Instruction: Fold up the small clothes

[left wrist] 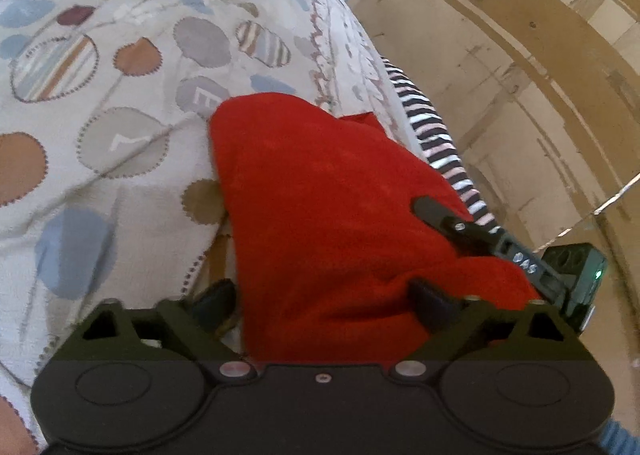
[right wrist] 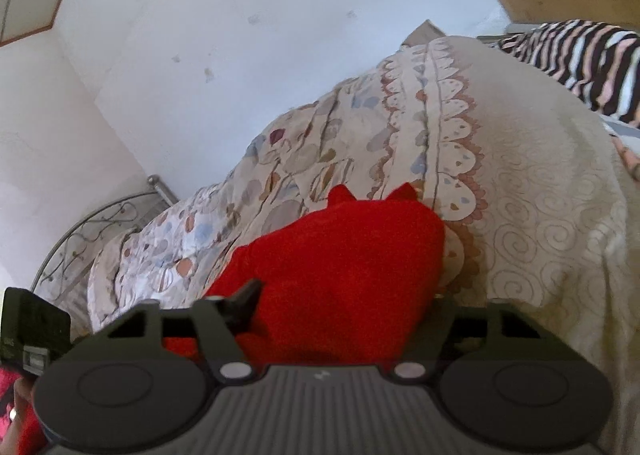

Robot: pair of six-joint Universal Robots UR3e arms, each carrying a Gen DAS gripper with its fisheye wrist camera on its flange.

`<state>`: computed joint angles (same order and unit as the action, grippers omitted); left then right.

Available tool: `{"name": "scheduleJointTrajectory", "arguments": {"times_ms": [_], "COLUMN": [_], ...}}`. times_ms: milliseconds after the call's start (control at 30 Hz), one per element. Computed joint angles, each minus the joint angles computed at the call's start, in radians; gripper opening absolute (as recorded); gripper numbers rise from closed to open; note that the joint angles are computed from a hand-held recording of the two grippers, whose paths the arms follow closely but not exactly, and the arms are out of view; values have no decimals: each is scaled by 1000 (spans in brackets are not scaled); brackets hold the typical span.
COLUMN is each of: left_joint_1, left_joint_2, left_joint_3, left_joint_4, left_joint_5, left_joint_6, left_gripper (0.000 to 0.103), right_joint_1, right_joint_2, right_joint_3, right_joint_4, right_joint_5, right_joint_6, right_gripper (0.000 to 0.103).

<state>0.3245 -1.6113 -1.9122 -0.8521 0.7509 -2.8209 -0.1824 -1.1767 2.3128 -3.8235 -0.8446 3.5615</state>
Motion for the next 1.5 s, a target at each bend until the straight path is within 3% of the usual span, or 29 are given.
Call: {"name": "scheduleJointTrajectory", "arguments": {"times_ms": [67,133,267,400,500,600,800,967,1067,1167,1267,1300,1367,1467,1500], "left_joint_1": [-7,-7,-3,67,108,133,285,345,341,305,262,254,238,223,218], "left_joint_2": [14,49,141,216,279,361,447,377,291,193,159,162,147,148,145], "left_joint_3": [2,-27,-95,-55,-20,-6,118,244,270,230,86,23,-69,-160,-179], "left_joint_4": [-11,9,55,-129,-227,-235,-395,-419,-355,-214,21,115,279,443,486], "left_joint_5": [7,9,33,-8,-10,27,54,141,184,231,280,298,324,351,369], "left_joint_6": [3,11,-10,50,74,81,185,220,188,144,104,91,59,-2,-40], "left_gripper": [82,66,49,35,32,31,29,29,29,31,37,41,45,65,76], "right_joint_1": [32,63,133,168,223,279,396,488,517,537,558,561,557,547,545], "right_joint_2": [-54,-103,-218,-328,-366,-343,-125,78,190,279,332,346,362,349,344], "right_joint_3": [17,25,34,20,-48,-155,-434,-742,-923,-1042,-1110,-1115,-1097,-1024,-1005], "right_joint_4": [35,74,154,216,277,320,266,393,540,670,787,795,783,741,730], "right_joint_5": [-57,-104,-208,-206,-235,-241,-232,-256,-277,-316,-384,-399,-405,-397,-405], "right_joint_6": [-18,-35,-77,-89,-65,19,256,364,326,265,175,161,143,134,139], "right_gripper": [50,43,37,34,33,33,32,33,33,35,47,54,58,68,78]}}
